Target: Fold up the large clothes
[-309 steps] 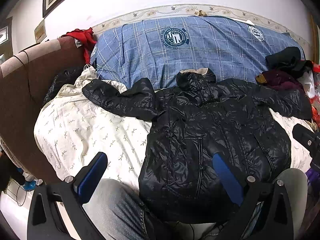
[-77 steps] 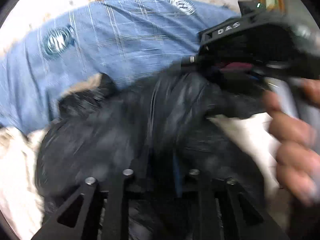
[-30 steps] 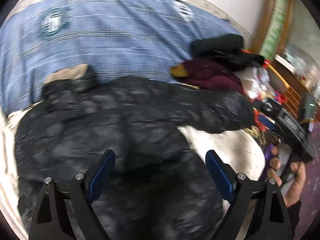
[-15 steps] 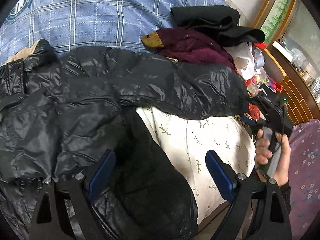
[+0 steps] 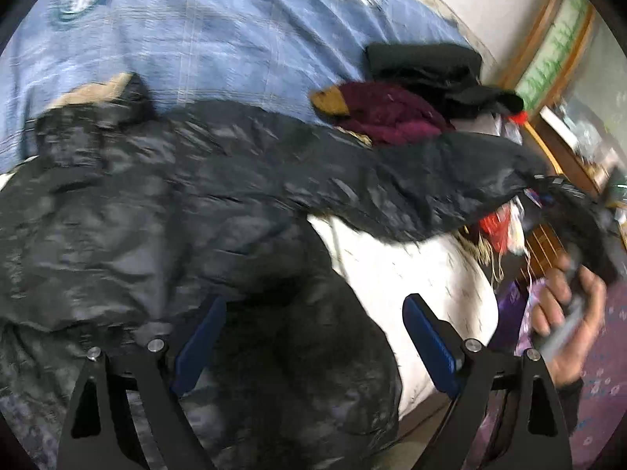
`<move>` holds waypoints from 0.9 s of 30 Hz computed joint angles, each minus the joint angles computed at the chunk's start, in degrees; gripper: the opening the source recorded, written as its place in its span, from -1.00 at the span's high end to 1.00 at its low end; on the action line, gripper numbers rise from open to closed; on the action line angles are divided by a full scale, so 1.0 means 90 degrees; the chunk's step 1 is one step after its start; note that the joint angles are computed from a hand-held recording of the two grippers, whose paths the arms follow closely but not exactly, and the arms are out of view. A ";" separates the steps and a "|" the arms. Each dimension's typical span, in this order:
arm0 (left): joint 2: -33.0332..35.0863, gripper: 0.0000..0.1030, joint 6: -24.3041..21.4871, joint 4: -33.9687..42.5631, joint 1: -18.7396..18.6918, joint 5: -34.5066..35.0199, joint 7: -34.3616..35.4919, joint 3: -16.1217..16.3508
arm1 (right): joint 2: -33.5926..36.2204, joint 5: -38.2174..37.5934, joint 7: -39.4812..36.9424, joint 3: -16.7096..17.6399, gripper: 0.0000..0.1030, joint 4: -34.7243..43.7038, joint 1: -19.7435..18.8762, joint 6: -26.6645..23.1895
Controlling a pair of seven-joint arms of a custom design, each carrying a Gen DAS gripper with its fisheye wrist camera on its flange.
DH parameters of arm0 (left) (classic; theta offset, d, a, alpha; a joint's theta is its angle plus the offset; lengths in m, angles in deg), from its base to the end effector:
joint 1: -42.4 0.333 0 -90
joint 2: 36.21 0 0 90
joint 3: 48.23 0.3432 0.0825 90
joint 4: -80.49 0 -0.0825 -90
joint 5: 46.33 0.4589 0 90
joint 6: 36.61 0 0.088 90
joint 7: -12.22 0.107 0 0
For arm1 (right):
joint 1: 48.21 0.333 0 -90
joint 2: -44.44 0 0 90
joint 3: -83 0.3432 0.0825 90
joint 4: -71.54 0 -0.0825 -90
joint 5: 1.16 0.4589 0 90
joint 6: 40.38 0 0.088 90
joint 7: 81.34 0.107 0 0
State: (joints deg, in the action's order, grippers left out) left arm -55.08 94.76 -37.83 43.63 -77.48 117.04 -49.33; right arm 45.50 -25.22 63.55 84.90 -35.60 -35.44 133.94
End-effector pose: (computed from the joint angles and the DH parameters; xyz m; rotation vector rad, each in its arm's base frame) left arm 0.5651 -0.0116 0.6492 -1.9838 2.0033 -1.0613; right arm 0.6518 0.2029 0.6405 -1.1896 1.6316 -0.5383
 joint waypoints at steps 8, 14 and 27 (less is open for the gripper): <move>-0.0405 -0.77 -0.0044 -0.0219 0.0612 -0.0247 -0.0201 0.0670 | 0.0336 -0.0333 -0.1413 0.0804 0.89 0.1126 0.1021 -0.0245; 0.0014 -0.77 0.0009 -0.0023 0.1261 -0.0198 -0.0215 0.1025 | 0.1389 0.1188 -0.2792 0.1220 0.84 0.1970 0.1757 -0.0378; 0.1271 -0.77 -0.1241 0.0770 0.2102 -0.2211 0.0827 0.1174 | 0.3477 0.1159 -0.3824 0.0859 0.57 0.4024 0.3017 -0.2700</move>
